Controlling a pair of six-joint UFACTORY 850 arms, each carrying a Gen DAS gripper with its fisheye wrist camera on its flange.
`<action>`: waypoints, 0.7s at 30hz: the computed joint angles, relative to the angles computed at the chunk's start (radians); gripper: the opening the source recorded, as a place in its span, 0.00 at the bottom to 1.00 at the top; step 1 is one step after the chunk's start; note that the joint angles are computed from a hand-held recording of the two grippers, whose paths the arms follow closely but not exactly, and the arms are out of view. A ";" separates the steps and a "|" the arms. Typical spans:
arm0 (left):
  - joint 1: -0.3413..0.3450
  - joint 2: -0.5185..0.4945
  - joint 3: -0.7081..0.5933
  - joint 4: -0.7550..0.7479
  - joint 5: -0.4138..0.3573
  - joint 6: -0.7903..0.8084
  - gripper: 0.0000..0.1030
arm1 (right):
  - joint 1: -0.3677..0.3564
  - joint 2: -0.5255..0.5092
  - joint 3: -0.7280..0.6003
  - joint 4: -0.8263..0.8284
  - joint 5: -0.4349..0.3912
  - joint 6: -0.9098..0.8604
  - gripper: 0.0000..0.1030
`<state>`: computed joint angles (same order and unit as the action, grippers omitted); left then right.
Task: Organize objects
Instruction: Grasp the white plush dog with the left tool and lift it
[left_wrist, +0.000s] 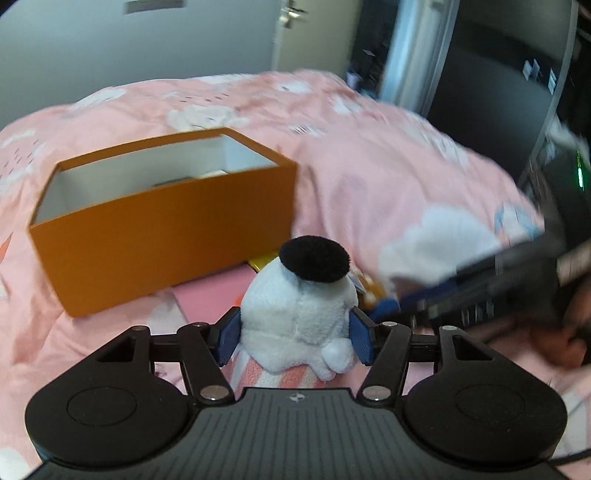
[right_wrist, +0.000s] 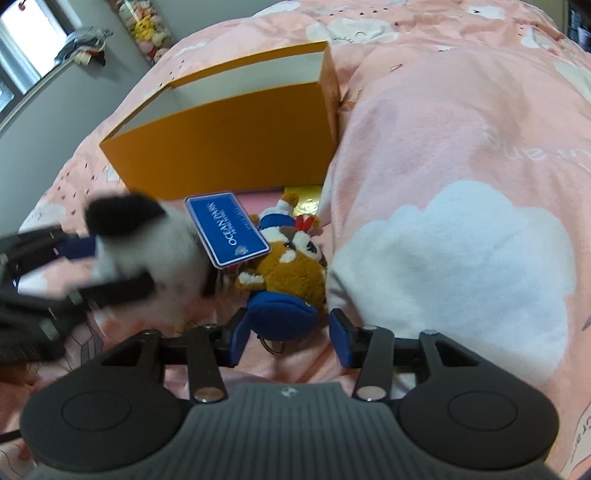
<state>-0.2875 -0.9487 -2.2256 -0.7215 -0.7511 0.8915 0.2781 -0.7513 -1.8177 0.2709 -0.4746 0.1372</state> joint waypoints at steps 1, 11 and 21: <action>0.007 -0.008 -0.019 -0.013 -0.006 -0.020 0.67 | 0.002 -0.003 -0.005 -0.008 -0.003 0.003 0.51; 0.057 -0.105 -0.223 0.060 -0.055 -0.314 0.67 | 0.016 0.003 -0.025 -0.129 0.049 0.080 0.51; 0.075 -0.164 -0.318 0.258 -0.055 -0.566 0.67 | 0.030 -0.092 -0.197 -0.064 -0.041 -0.060 0.43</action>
